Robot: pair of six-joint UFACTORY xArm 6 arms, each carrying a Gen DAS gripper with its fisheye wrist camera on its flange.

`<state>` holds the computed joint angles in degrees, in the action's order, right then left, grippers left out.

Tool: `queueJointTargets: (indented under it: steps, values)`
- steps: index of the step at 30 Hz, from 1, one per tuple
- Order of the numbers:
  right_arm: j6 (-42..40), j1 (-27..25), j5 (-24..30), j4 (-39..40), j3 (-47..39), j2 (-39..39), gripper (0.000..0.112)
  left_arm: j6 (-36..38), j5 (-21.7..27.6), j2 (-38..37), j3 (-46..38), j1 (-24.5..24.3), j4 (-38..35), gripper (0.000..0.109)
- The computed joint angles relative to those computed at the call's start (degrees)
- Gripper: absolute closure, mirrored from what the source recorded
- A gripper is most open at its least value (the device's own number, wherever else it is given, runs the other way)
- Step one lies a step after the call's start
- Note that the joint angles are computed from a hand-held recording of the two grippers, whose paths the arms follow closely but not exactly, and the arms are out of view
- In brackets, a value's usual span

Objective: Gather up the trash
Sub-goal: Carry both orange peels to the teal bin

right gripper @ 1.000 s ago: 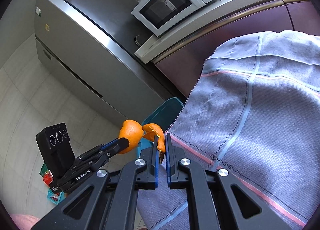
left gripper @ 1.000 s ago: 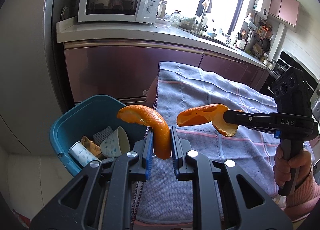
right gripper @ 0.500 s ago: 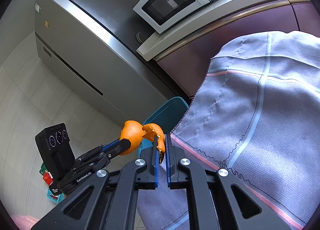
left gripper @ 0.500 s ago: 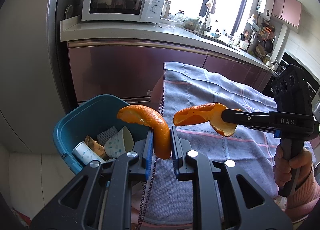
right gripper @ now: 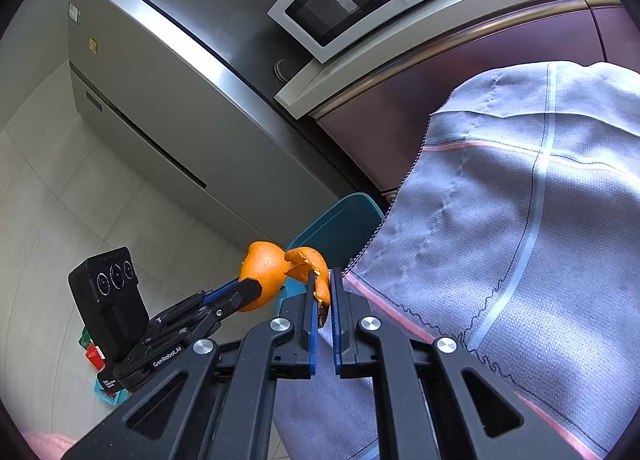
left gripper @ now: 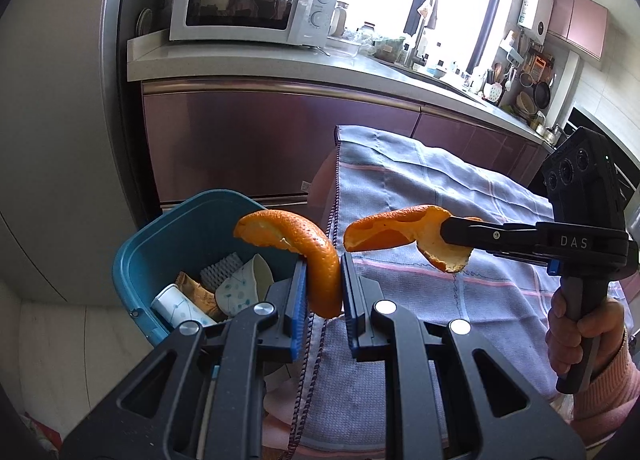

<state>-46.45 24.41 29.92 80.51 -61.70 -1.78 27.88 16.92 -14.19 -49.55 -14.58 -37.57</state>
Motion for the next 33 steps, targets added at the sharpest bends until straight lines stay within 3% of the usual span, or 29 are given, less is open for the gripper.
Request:
queueJointTargets:
  steps: [33]
  values:
    - [2.7, 0.9, 1.4, -2.9, -4.9, 4.3, 0.108, -1.1, -0.3, 0.8, -0.1, 1.7, 1.2, 0.092]
